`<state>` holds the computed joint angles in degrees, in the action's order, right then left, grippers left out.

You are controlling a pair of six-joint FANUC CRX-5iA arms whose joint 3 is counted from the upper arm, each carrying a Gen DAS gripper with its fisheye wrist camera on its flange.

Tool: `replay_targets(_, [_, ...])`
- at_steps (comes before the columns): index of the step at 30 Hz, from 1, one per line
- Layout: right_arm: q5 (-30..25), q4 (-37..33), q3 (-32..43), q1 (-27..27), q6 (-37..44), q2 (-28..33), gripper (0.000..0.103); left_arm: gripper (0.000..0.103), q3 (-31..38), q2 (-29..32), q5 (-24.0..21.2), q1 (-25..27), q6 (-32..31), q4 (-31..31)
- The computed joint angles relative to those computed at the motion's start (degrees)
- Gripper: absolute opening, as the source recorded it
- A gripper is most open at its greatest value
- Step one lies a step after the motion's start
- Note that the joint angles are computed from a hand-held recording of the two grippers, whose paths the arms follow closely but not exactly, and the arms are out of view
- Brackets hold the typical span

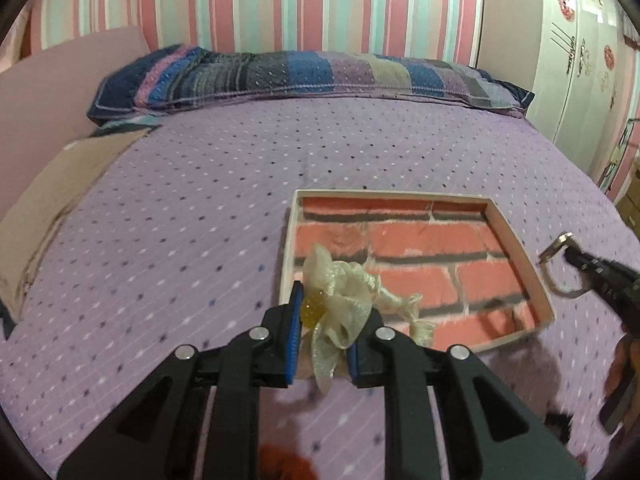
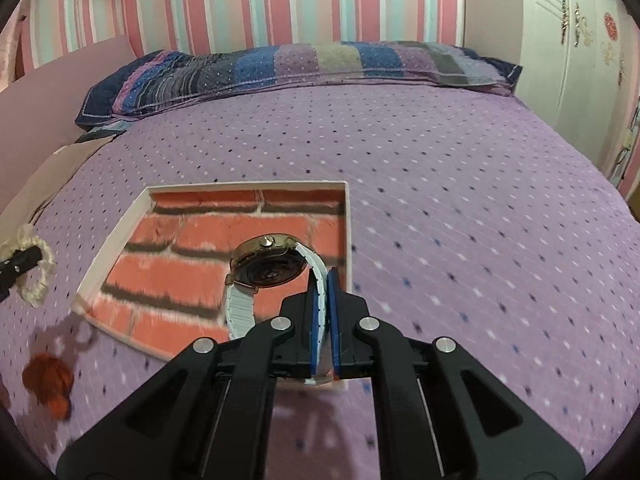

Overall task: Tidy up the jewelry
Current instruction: 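Carry the watch and scrunchie in both tools over the cream tray and lower them, then open both tools to release the watch and scrunchie into the tray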

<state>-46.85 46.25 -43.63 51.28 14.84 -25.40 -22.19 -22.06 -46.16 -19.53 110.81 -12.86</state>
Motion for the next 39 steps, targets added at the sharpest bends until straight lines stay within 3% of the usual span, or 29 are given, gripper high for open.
replay_targets(5, [6.0, -3.6, 6.5, -5.9, 4.0, 9.9, 0.006, 0.019, 4.3, 9.1, 2.1, 2.1, -1.6, 3.9])
replay_targets(9, [7.7, -7.1, 12.3, -9.1, 7.5, 16.8, 0.006, 0.019, 8.2, 16.4, 3.1, 3.1, -2.4, 6.2])
replay_targets(11, [7.7, -8.8, 15.1, -10.3, 9.4, 19.9, 0.006, 0.019, 10.0, 20.0, 3.4, 3.9, -3.8, 8.5])
replay_targets(17, [6.0, -15.4, 22.8, -13.1, 16.0, 28.0, 0.006, 0.019, 16.5, 28.3, 1.4, 3.3, -2.9, 6.9])
replay_targets(25, [4.2, -19.6, 27.1, -14.8, 20.3, 32.4, 0.006, 0.019, 22.4, 35.1, -2.7, 2.4, -1.8, 3.6])
replay_targets(33, [2.2, -22.1, 29.1, -15.1, 22.9, 34.0, 0.009, 0.023, 25.5, 36.9, -5.1, 1.1, 0.4, -0.4])
replay_targets(36, [1.2, -23.1, 29.9, -14.9, 24.7, 34.4, 0.013, 0.030, 26.0, 36.9, -6.1, 0.8, 1.6, -1.5])
replay_targets(38, [1.0, -23.5, 30.0, -14.8, 25.0, 34.3, 0.019, 0.047, 26.2, 36.9, -6.7, 0.8, 2.1, -2.1])
replay_targets(39, [0.7, -23.6, 30.0, -14.7, 25.1, 34.1, 0.027, 0.049, 26.1, 36.6, -6.8, 0.7, 2.4, -2.5])
